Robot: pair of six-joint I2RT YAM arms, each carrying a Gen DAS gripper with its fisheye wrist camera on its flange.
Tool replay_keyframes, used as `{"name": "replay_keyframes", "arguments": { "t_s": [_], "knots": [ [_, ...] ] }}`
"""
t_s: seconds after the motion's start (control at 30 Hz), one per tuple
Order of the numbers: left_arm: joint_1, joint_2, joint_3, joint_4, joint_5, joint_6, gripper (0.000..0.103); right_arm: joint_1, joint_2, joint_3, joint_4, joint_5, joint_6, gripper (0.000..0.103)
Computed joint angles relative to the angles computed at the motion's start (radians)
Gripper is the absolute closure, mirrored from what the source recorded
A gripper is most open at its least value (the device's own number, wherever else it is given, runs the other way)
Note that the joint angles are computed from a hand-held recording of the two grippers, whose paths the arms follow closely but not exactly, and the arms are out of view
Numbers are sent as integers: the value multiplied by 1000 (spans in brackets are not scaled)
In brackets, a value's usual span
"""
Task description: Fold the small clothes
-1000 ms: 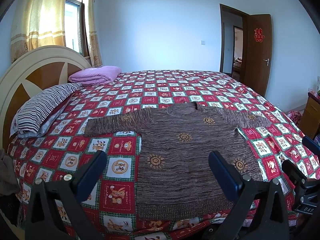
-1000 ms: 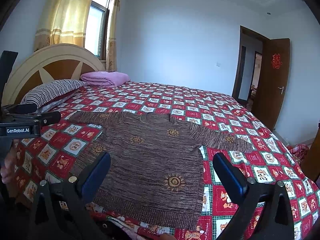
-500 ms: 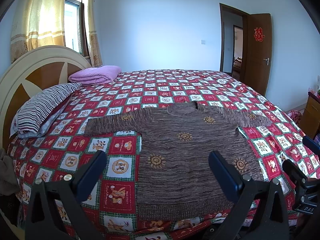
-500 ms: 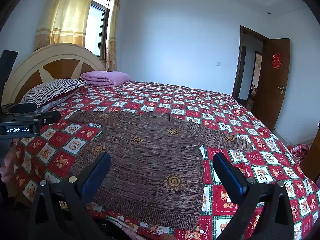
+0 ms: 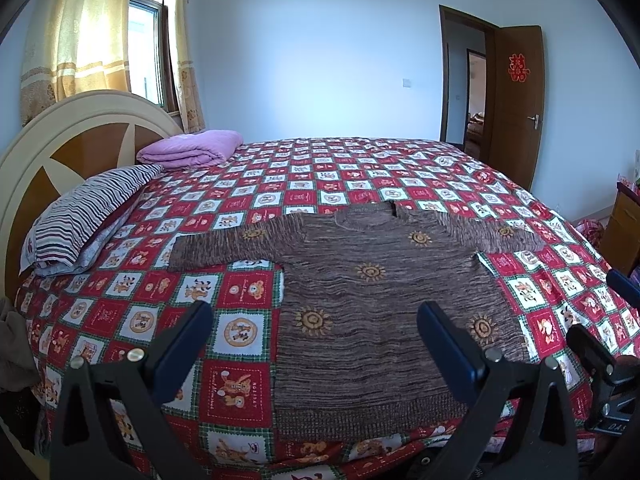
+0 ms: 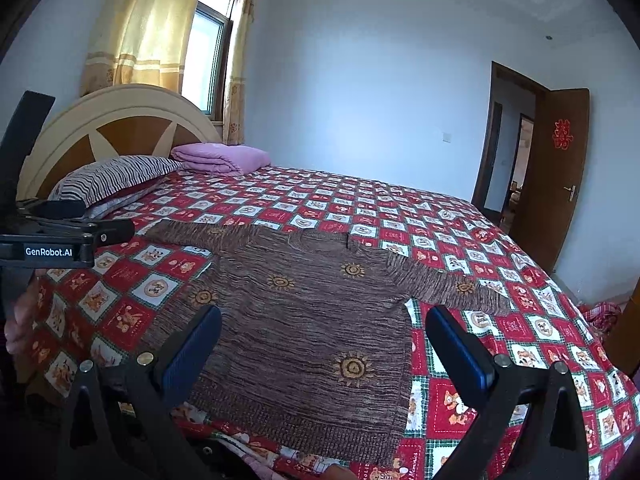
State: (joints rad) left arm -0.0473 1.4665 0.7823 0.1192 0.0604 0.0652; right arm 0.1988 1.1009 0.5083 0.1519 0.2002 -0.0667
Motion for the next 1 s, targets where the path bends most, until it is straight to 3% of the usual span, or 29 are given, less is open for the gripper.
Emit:
{"name": "replay_keyframes", "arguments": {
  "t_s": [0.23, 0.43, 0.6, 0.77, 0.83, 0.9, 1.0],
  "knots": [
    [-8, 27, 13, -1, -10, 2, 0, -16, 24, 1, 19, -17, 14, 1],
    [-23, 62, 38, -5, -28, 4, 0, -69, 56, -6, 68, -110, 4, 1],
    [-29, 152, 94, 20, -54, 36, 0, -152, 176, 41, 93, -208, -9, 1],
    [-25, 301, 240, -38, -32, 62, 0, -262, 330, 137, 76, -303, 14, 1],
    [-24, 348, 296, -70, -13, 66, 0, -304, 396, 180, 75, -342, 3, 5],
    [-30, 410, 363, -83, -25, 67, 0, -338, 454, 220, 70, -365, -6, 21],
    [-45, 527, 491, -97, -79, 70, 0, -400, 572, 331, 21, -410, -2, 25]
  ]
}}
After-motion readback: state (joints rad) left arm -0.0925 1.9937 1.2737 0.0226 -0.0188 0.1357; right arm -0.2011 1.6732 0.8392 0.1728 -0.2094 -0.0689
